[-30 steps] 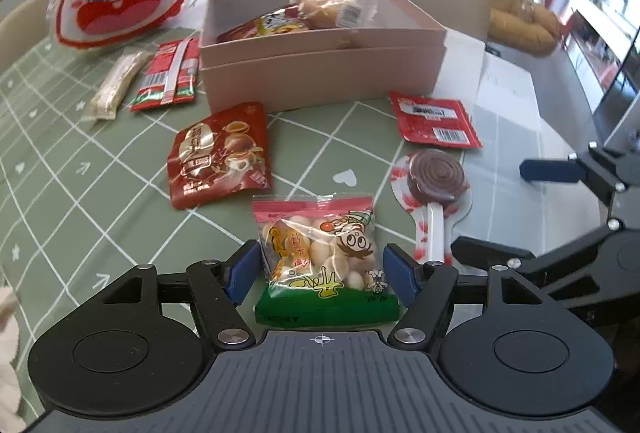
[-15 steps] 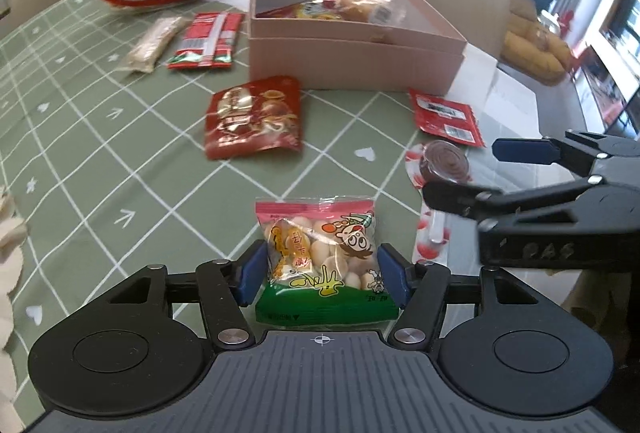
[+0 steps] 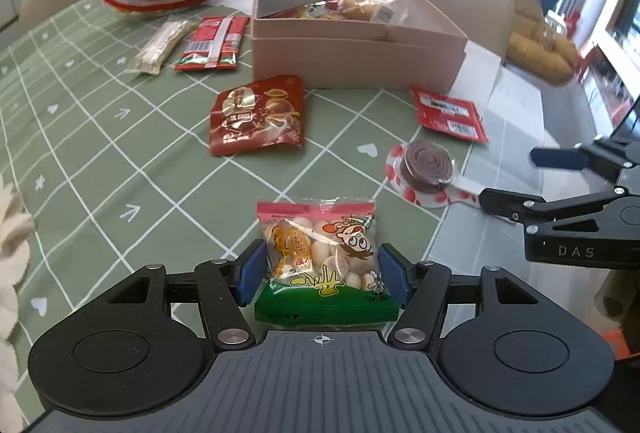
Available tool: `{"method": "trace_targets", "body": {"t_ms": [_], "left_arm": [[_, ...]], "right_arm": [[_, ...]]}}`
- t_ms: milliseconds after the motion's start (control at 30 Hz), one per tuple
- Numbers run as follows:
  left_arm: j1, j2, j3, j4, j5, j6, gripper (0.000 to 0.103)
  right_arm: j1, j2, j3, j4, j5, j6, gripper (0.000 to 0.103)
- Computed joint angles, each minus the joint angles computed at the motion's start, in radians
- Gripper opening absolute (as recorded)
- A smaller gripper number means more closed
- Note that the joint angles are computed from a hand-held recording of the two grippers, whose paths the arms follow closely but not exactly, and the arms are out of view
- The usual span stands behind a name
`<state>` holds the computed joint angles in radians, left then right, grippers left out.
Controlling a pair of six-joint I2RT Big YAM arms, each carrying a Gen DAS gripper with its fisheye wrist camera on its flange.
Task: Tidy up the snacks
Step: 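Lift the snack bag with the left gripper while the right gripper grasps the wrapped lollipop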
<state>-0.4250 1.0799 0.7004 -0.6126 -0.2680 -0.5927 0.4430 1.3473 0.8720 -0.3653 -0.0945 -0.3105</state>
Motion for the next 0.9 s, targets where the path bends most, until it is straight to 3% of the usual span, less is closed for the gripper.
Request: {"method": "trace_targets", "body": {"t_ms": [167, 333, 400, 467, 567, 700, 900], "left_arm": [[0.015, -0.019, -0.012, 0.013, 0.027, -0.036, 0.067], [0.037, -0.059, -0.036, 0.009, 0.044, -0.089, 0.067], [0.032, -0.063, -0.038, 0.005, 0.036, -0.086, 0.067], [0.021, -0.057, -0.033, -0.003, 0.020, -0.079, 0.067], [0.009, -0.045, -0.023, -0.017, 0.003, -0.073, 0.067], [0.004, -0.039, -0.017, -0.025, -0.006, -0.061, 0.067], [-0.002, -0.028, -0.008, -0.040, -0.016, -0.052, 0.066]], "right_arm": [[0.004, 0.038, 0.059, -0.104, -0.113, 0.026, 0.043], [0.014, 0.042, 0.095, -0.221, -0.260, -0.044, 0.041], [0.031, 0.028, 0.079, -0.183, -0.243, -0.068, 0.042], [0.058, 0.018, 0.050, -0.100, -0.171, -0.089, 0.043], [0.083, 0.045, 0.047, -0.029, -0.108, -0.058, 0.045], [0.094, 0.101, 0.084, -0.005, -0.093, 0.007, 0.049], [0.085, 0.118, 0.102, -0.020, -0.125, -0.010, 0.050]]}}
